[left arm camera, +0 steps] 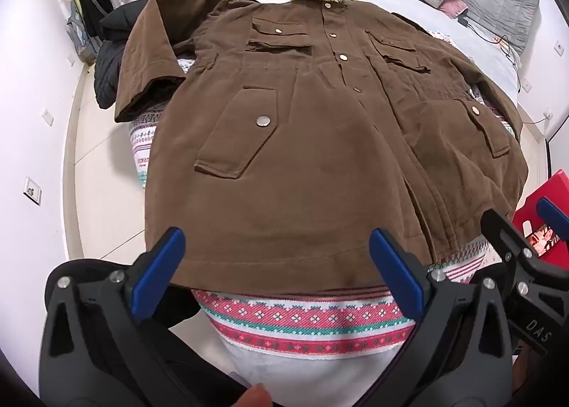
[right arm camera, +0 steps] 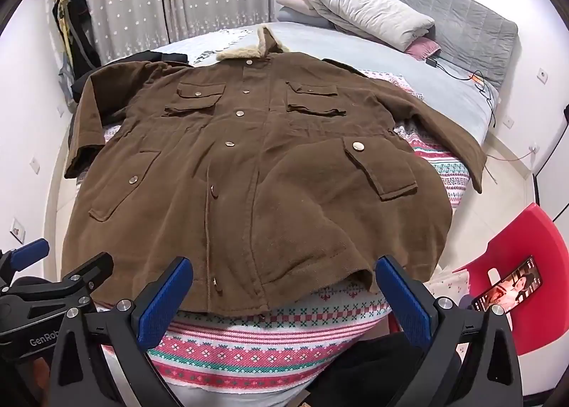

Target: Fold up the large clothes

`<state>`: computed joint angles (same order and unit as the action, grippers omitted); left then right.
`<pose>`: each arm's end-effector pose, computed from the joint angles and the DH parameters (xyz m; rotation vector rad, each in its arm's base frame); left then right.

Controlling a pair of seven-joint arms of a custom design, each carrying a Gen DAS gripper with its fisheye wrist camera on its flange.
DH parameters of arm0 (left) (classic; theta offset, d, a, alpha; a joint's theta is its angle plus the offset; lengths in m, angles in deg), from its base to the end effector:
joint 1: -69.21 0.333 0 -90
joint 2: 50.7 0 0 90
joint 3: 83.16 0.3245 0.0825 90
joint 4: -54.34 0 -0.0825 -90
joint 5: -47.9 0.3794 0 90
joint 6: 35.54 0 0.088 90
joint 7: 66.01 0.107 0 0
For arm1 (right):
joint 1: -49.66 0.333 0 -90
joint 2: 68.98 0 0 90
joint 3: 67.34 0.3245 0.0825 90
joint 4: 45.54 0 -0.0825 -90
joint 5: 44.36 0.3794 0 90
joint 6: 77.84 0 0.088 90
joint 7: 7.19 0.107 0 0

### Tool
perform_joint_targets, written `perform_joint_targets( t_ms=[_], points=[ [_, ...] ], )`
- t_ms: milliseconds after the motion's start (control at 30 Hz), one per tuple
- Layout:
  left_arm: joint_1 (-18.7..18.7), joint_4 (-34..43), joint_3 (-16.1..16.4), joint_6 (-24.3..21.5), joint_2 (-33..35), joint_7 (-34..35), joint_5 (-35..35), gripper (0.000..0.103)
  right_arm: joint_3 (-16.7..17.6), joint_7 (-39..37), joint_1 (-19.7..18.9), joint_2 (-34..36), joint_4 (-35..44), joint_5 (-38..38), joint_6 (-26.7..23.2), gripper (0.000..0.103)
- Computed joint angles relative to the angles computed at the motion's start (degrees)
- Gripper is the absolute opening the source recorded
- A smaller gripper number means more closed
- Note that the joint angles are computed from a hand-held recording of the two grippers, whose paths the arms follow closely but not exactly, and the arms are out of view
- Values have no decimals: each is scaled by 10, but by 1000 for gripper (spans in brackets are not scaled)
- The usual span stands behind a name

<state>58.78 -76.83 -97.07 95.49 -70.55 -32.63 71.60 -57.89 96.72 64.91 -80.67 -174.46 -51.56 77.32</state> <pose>0.4302 -0.1951 0.5316 -2.1689 1.5320 -0.3843 0.4738 0.2282 0.5350 -2.0493 1.5232 -0.5228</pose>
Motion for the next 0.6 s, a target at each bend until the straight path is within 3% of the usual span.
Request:
perform_joint_targets(
  t_ms=[600],
  points=[
    [0, -1, 0, 8, 5, -3, 0, 103, -2, -5, 1, 2, 1, 6, 1, 103]
  ],
)
